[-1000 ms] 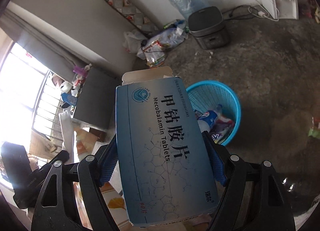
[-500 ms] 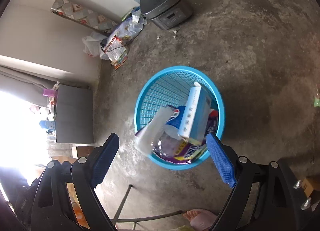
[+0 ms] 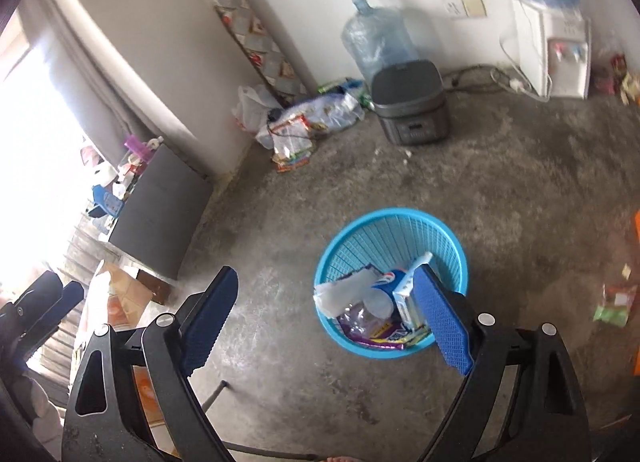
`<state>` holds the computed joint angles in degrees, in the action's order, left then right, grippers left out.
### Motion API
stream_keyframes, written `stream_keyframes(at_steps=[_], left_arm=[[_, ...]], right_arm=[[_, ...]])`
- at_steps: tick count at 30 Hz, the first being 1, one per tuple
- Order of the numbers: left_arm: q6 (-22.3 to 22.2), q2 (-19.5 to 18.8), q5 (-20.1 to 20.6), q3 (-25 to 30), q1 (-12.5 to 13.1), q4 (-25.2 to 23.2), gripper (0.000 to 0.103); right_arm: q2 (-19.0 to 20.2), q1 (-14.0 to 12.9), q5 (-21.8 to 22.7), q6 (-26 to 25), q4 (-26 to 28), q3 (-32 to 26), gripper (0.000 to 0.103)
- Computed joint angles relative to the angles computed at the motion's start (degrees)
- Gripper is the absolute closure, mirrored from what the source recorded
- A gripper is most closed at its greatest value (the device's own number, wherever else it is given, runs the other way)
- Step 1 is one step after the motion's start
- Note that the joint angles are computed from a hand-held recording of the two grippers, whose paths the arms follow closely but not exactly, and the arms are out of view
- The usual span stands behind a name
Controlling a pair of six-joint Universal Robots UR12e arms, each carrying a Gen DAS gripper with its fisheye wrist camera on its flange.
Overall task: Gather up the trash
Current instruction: 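Open both tools to drop the box and tissue into the blue basket, then move both tools back to the table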
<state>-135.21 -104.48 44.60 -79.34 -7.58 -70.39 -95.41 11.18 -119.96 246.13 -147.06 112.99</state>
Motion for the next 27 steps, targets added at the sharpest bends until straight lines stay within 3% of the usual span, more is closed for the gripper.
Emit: stream_keyframes(at_steps=[4,8,12,15,21,27], left_arm=[[-3.28,3.41,-2.59,-3.80,4.43,9.57,0.022],[-7.39,6.19,-4.38,-7.06,9.08,17.29,0.008],[-11.21,7.85,-4.76,-9.46,13.75,23.76,0.006],[-15.39,8.40,-2.23,-10.53,17.23,28.96,0.006],[-25.05,8.48,1.84,-11.68,24.46,37.76,0.006],[-30.03,6.51,4.73,-10.28,27.96,35.64,0.006]], right_arm=[[2.82,3.86,-6.26,-9.00,-3.44,-3.89,0.008],[5.56,6.74,-8.65,-20.21,-9.74,-7.11,0.008],[7.88,9.38,-11.37,-30.49,-16.50,-9.31,0.008],[8.57,10.25,-11.71,-33.78,-20.25,-9.78,0.008],[9.56,8.46,2.18,-34.40,-21.58,-11.63,0.008],[14.16,7.24,16.21,-36.65,-18.81,-17.45,0.008]])
